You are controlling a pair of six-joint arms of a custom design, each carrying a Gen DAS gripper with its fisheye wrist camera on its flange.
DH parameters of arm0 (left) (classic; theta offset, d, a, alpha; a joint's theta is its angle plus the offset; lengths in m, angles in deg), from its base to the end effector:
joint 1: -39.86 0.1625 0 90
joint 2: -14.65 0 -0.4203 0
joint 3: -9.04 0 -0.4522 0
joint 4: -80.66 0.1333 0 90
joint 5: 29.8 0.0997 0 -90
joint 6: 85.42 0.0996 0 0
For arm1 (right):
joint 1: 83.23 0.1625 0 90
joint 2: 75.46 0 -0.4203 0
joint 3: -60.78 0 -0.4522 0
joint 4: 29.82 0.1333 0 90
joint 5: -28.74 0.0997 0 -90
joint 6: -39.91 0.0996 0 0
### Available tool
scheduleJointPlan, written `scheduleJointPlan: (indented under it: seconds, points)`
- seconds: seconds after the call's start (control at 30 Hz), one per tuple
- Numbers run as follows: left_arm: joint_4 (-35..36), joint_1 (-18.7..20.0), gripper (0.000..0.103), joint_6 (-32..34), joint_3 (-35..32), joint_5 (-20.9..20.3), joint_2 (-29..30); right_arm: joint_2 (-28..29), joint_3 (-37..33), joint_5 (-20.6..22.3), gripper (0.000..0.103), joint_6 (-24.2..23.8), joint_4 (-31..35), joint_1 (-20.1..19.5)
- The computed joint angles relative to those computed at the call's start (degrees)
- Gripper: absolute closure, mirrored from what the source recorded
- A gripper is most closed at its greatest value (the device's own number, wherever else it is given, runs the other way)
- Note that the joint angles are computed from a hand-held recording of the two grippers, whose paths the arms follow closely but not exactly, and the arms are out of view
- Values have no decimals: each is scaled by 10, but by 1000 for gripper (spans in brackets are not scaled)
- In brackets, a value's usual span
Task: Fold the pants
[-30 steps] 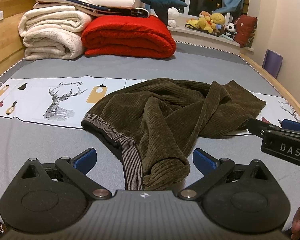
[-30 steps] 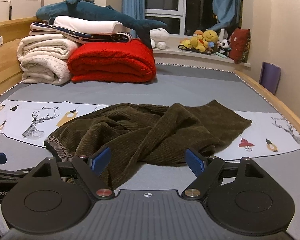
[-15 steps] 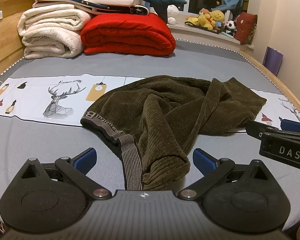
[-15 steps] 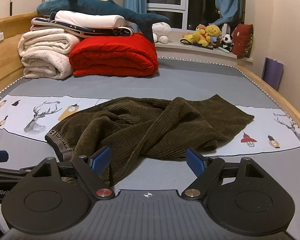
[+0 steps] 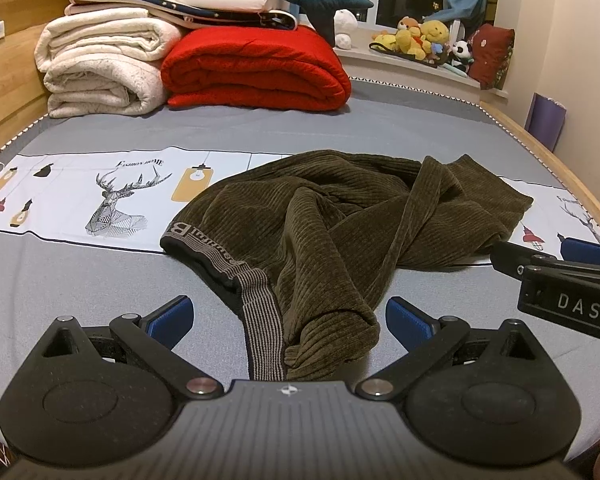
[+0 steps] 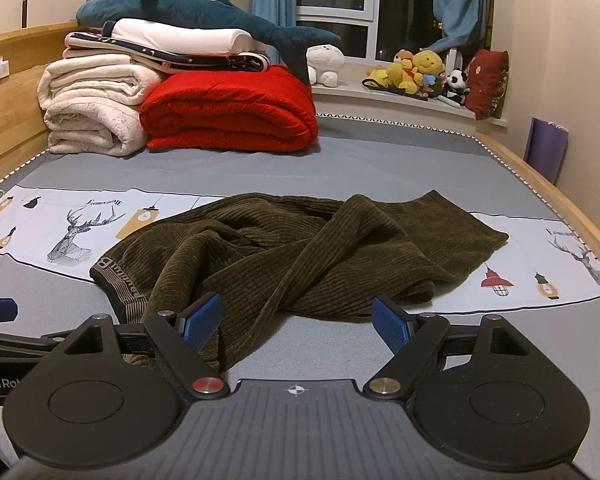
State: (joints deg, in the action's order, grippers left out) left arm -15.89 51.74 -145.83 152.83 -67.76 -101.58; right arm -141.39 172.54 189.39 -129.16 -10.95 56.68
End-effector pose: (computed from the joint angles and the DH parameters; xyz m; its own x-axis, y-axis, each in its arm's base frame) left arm -0.2365 -0.2662 0.2374 -0.7203 0.1589 -0.6752 0.5815 0.6689 -0.4630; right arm 0.3394 -0.2343 0.1495 -0.6435 0.1165 0.7565 -0.5802 0.5705 -0.5813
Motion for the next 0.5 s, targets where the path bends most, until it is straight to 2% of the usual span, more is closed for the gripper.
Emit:
scheduleJointPlan:
  seconds: [0.1,0.17,0.2,0.23,0.27,0.3,0.37,0.4,0.43,0.5]
  points:
    - [4,4,1,-2,-4,-3,0,1,-2,2,22,4,4,0]
    - [-1,15,1,1,-11,-14,-6,-3,1,7,34,-3,-6,2]
    - [-20,30,3,22,-20,-28,-5,-6,2,8,39,-7,-12,2]
    - [-38,49,8,45,-31,-41,-1,-12,5,7,48,-9,-17,2]
    - [-57,68,25,68,-43,-55,4,-17,7,5,56,-8,-20,1]
    - [-88,96,46,104,-59,-71,11,-22,8,3,58,-5,-22,0]
    - [-143,148,64,155,-87,-112,28,-30,9,-1,61,-1,-25,-3]
    - [-169,177,72,185,-105,-127,41,-35,11,-4,61,-2,-28,-4]
    - [-187,198,72,215,-121,-132,56,-39,12,-8,61,-2,-31,-6]
    - [-197,228,72,269,-147,-105,87,-47,15,-19,61,-3,-35,-10]
